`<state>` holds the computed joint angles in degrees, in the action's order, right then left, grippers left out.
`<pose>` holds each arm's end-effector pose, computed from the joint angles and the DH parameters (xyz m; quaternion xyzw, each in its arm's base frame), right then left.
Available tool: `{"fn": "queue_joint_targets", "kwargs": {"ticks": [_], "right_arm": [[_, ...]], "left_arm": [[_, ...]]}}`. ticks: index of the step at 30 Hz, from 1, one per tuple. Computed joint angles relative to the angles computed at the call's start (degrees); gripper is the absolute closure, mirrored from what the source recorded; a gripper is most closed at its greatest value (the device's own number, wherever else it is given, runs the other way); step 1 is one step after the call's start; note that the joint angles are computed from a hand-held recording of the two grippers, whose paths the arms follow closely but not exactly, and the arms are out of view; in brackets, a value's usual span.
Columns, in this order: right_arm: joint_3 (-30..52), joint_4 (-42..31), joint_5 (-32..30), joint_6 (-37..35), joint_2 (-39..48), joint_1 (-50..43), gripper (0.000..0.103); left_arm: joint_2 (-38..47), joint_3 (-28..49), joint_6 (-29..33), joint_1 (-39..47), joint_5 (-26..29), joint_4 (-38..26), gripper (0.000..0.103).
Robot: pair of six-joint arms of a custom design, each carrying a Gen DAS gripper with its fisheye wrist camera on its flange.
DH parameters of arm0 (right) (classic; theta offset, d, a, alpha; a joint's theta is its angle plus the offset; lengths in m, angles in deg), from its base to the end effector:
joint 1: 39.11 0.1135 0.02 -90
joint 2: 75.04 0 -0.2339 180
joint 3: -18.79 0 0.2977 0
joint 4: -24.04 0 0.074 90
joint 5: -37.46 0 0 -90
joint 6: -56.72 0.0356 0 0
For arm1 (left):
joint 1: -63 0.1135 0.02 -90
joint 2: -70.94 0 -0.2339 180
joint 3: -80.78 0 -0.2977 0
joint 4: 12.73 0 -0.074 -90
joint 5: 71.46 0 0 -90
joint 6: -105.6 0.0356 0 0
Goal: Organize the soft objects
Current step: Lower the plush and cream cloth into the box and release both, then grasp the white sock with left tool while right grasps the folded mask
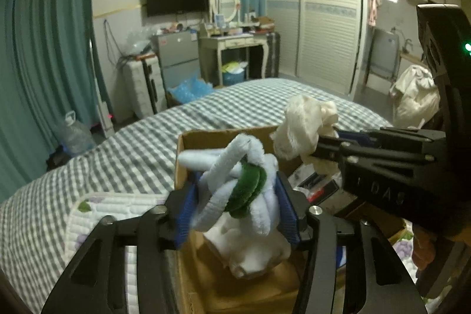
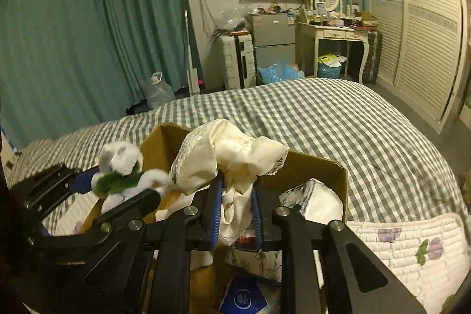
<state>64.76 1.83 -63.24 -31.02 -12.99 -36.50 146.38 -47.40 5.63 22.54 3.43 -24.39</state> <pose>0.2814 0.0194 0.1701 -0.0434 0.8959 0.1023 0.4302 0.2513 -0.2022 0.1580 0.1732 0.8653 -0.0884 0.4619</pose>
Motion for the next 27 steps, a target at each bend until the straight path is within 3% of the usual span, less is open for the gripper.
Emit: {"fn": "queue_joint_targets", "kwargs": {"ticks": [2,3,7,11,12,15,21,25,27], "right_arm": [[-0.2,-1.0,-0.5,0.9,-1.3,-1.2,0.058],[0.0,-1.8,-0.5,1.1,-2.3,-2.0,0.055],[0.6,-9.3,0.1,0.9,-10.4,-3.9,0.046],[4.0,-21.5,-0.5,-1.3,-20.5,-6.1,0.037],[4.8,-24.3,-0.4,-2.1,-23.2,-6.6,0.036],[7.9,-33.1,-2.2,-4.5,-30.8,-9.2,0.035],[14.9,-49.2,-13.8,-13.3,-41.5,-22.3,0.015],[16.1,-59.6,-29.0,-28.1,-44.0,-40.8,0.011],[14.8,-64.6,-35.6,-37.2,-43.8,-49.3,0.011]], "left_arm": [[-1.1,0.0,-1.1,-0.6,-0.2,-1.3,0.028],[-2.4,-0.1,-1.6,-1.1,-1.0,-2.3,0.021],[-9.0,-0.1,-2.7,-4.7,-6.7,-8.3,0.02],[-19.1,0.5,-4.4,-9.3,-12.6,-17.3,0.018],[-21.3,0.4,-4.7,-10.0,-13.5,-18.8,0.013],[-28.2,1.5,-7.1,-15.6,-20.2,-25.9,0.011],[-34.2,5.1,-17.4,-28.3,-35.7,-39.2,0.011],[-33.5,5.0,-29.5,-36.5,-44.2,-47.2,0.011],[-32.0,3.7,-34.2,-38.5,-45.7,-48.1,0.011]]}}
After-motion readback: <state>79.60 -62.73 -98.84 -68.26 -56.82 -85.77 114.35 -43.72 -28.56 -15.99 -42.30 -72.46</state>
